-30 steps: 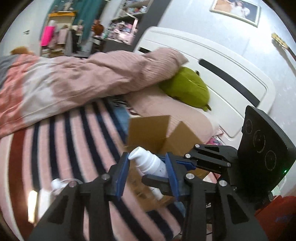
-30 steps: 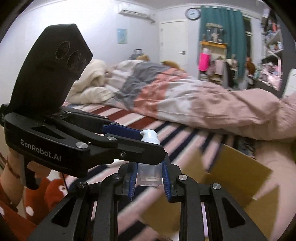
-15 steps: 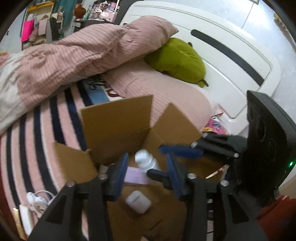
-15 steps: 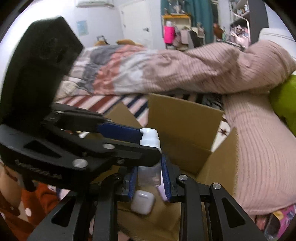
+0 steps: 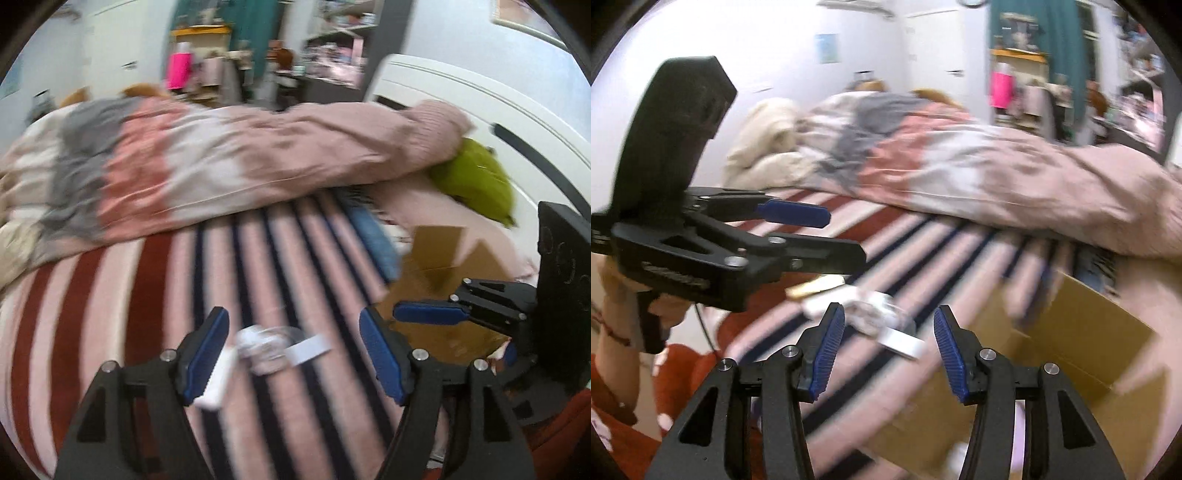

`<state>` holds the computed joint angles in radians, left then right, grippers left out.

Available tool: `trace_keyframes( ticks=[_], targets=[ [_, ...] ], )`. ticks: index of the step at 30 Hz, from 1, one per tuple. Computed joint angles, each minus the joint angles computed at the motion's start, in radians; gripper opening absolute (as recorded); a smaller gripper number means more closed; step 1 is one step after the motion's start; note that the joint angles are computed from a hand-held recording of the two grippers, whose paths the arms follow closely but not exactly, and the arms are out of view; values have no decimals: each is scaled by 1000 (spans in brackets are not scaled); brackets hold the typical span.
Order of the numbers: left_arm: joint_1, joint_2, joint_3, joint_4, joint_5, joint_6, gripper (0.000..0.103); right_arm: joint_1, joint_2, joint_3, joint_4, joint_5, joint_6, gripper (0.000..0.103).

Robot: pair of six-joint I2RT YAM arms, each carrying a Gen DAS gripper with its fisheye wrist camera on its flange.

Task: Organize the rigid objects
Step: 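Return the right gripper and grasp the white power bank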

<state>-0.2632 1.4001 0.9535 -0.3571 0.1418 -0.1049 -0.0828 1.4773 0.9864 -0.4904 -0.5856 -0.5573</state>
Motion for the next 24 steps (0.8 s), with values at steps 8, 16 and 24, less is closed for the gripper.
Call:
trace_keyframes(
  ticks=[8, 16, 24],
  targets=[
    [304, -30, -222, 108, 83, 106, 70, 328, 272, 46, 147, 53, 162, 57],
    [404, 45, -295, 211, 104, 138, 70, 477, 573, 109, 379, 359, 434, 59],
    [410, 79, -305, 245, 82, 148, 70, 492, 633, 89, 528, 369, 626, 72]
  ],
)
